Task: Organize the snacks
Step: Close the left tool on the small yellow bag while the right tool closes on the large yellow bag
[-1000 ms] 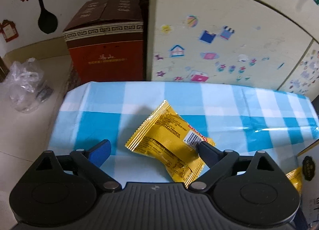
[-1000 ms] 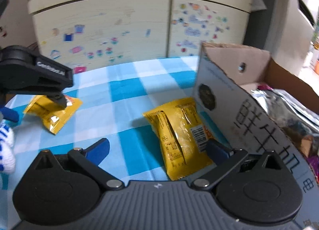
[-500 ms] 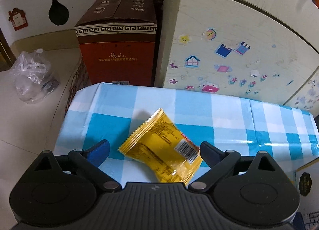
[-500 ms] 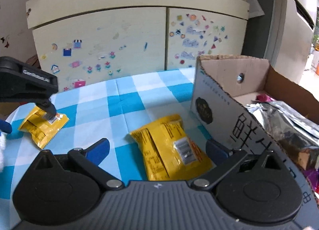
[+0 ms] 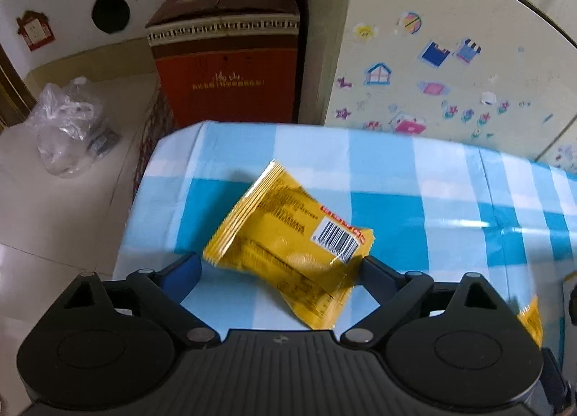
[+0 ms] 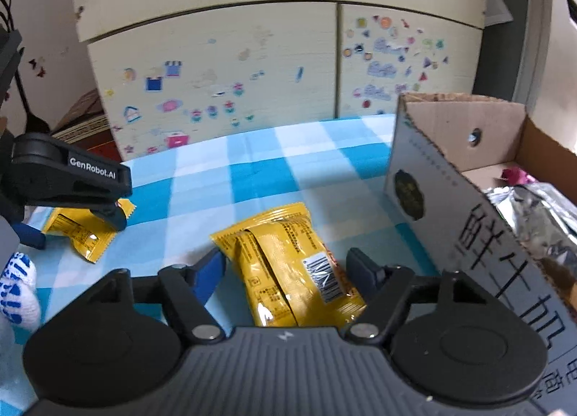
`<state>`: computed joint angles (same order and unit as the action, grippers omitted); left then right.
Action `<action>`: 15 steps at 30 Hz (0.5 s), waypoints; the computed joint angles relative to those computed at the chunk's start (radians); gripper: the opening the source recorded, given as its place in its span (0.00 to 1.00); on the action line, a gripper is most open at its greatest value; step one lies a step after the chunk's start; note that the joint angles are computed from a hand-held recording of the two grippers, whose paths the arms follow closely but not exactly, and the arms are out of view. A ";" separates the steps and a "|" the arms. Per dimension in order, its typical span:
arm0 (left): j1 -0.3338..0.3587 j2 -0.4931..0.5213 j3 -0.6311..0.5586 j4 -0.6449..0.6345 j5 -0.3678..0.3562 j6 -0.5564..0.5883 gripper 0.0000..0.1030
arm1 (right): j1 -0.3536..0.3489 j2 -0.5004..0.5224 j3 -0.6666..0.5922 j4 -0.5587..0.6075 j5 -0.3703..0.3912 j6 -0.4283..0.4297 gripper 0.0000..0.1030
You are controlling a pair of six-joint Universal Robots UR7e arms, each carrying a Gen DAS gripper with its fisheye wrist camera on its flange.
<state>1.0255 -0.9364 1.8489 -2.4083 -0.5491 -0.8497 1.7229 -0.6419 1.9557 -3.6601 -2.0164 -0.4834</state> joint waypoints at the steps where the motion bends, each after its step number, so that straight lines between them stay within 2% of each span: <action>1: 0.002 -0.008 0.002 0.008 -0.013 0.002 0.95 | 0.000 -0.003 0.003 0.006 0.008 0.003 0.72; 6: 0.000 -0.014 0.033 -0.134 -0.012 0.063 0.95 | -0.009 -0.002 0.007 0.000 0.031 -0.002 0.74; 9: 0.001 0.009 -0.005 -0.039 0.035 -0.031 0.97 | -0.009 0.008 0.003 -0.016 0.029 -0.014 0.75; 15: 0.008 0.034 -0.037 0.016 0.063 -0.126 0.99 | -0.009 0.017 0.003 -0.035 0.030 -0.033 0.77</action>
